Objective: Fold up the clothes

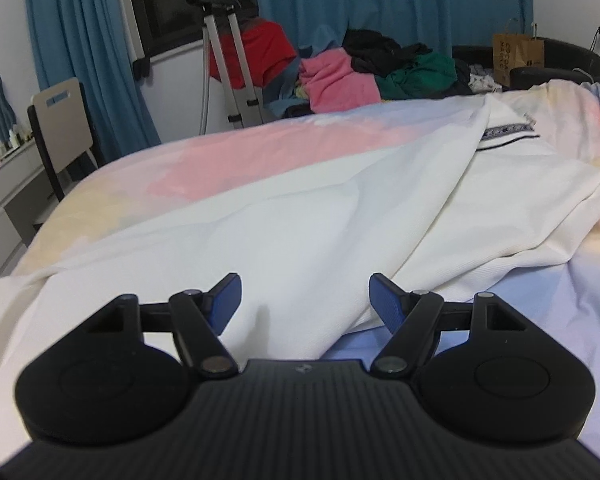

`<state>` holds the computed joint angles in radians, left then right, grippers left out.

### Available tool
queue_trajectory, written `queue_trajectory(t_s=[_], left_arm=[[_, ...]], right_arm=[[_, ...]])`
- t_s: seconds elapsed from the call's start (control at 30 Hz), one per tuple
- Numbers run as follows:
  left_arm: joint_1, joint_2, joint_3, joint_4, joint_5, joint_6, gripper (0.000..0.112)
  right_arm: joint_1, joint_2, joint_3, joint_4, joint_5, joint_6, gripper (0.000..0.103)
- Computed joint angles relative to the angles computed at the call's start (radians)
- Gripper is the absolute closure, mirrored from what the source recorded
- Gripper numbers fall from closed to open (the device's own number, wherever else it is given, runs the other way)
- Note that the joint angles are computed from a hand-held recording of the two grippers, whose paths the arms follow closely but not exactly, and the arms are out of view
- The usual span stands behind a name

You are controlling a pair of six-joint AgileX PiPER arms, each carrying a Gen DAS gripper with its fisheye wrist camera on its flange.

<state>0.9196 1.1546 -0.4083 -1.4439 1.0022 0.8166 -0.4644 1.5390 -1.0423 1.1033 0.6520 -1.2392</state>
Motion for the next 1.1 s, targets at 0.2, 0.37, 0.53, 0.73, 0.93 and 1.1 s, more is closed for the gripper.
queue_trajectory(t_s=[0.2, 0.37, 0.53, 0.73, 0.93, 1.1], left_arm=[[-0.387, 0.12, -0.167, 0.034, -0.429, -0.241, 0.087], [-0.52, 0.144, -0.419, 0.471, -0.568, -0.741, 0.103], [-0.649, 0.31, -0.84, 0.971, -0.54, -1.205, 0.105], [-0.811, 0.673, -1.44, 1.57, -0.371, -1.743, 0.104], [-0.856, 1.03, -1.888, 1.666, -0.078, -1.779, 0.095], [-0.856, 0.969, -1.761, 1.653, -0.071, -1.737, 0.029]], right_arm=[[0.048, 0.009, 0.018, -0.001, -0.062, -0.023, 0.03], [0.025, -0.006, 0.024, 0.018, -0.053, -0.061, 0.03], [0.005, 0.023, -0.016, 0.048, -0.024, -0.029, 0.03], [0.008, 0.107, -0.076, 0.081, -0.104, 0.057, 0.03], [0.044, 0.17, -0.088, 0.24, -0.193, -0.097, 0.03], [0.058, 0.199, -0.086, 0.329, -0.174, -0.225, 0.03]])
